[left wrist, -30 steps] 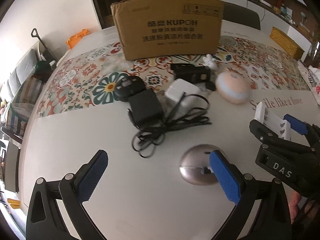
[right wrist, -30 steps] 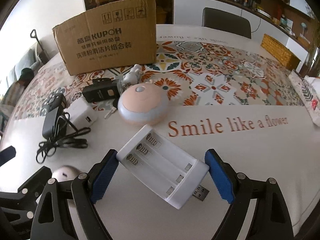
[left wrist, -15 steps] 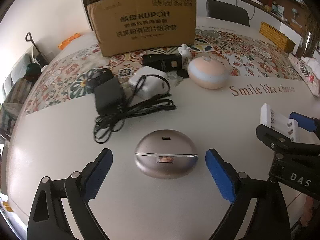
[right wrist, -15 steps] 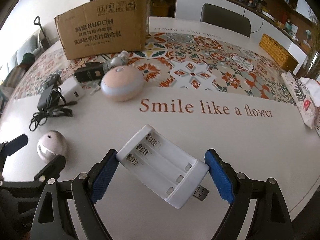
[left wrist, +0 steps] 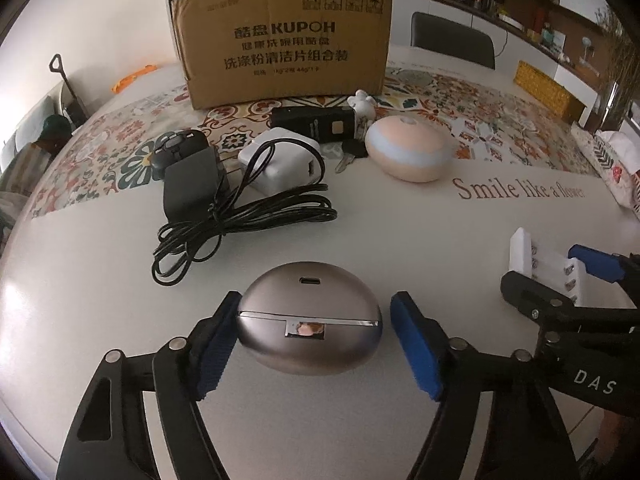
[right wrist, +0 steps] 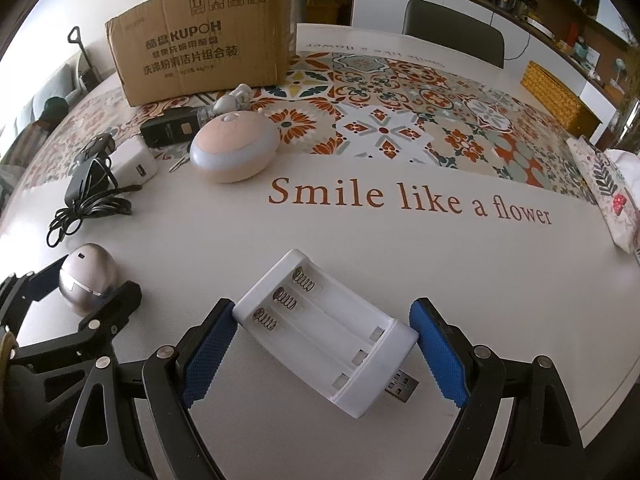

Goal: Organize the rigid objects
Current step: 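Grasp the silver oval device with the left gripper while the right holds the charger, then carry the charger and silver device with both grippers over the cardboard box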

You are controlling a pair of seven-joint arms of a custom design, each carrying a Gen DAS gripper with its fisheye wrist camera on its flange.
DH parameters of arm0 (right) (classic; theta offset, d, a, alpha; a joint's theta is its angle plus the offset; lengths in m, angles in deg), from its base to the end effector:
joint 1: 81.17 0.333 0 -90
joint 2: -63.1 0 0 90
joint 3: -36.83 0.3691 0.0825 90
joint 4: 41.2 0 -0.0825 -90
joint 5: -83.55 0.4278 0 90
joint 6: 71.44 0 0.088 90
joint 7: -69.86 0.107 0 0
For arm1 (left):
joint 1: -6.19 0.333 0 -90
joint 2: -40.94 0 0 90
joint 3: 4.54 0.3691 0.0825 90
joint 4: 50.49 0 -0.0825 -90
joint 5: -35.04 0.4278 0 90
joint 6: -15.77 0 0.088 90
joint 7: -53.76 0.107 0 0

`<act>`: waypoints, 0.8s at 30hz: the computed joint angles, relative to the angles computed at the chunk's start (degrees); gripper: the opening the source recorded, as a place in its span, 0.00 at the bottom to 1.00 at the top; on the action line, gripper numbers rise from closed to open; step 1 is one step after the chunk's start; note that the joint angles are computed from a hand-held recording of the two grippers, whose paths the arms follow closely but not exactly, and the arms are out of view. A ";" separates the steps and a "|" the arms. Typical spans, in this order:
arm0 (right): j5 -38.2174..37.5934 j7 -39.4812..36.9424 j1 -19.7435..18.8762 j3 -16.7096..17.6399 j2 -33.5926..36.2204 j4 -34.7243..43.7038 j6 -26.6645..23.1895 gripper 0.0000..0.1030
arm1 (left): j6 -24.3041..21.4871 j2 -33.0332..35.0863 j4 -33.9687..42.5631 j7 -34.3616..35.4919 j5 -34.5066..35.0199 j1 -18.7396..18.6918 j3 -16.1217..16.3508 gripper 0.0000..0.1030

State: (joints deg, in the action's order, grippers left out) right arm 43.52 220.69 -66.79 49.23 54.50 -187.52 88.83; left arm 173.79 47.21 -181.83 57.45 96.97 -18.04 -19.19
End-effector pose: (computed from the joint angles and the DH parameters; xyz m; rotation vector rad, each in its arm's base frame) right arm 0.4235 0.2476 0.3742 -1.9631 1.9094 -0.5515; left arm 0.4256 -0.3886 0.3492 -1.7667 1.9829 -0.6457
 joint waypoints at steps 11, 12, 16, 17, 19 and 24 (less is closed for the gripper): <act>-0.55 0.66 0.53 0.17 0.33 0.54 0.11 0.85 | 1.34 -1.49 -0.80 -0.43 1.24 0.66 0.06 0.63; -0.86 1.04 0.49 0.23 0.17 0.64 0.08 0.85 | 1.06 -1.82 -0.77 -0.90 1.93 0.65 0.02 0.63; -2.33 1.97 0.10 0.53 -0.32 1.25 0.32 0.85 | 0.12 -2.82 -0.59 -0.24 2.33 1.03 -0.40 0.63; -2.34 1.83 0.07 0.45 -0.38 1.36 0.54 0.85 | 0.16 -3.01 -0.64 -0.18 2.28 1.19 -0.46 0.63; -2.57 1.98 -0.03 0.56 -0.53 1.69 0.67 0.85 | 0.21 -3.42 -0.71 -0.49 2.62 1.50 -0.53 0.63; -3.17 2.49 -0.45 0.82 -0.65 2.20 1.14 0.85 | 0.15 -4.10 -0.76 -0.13 2.06 2.17 -0.77 0.63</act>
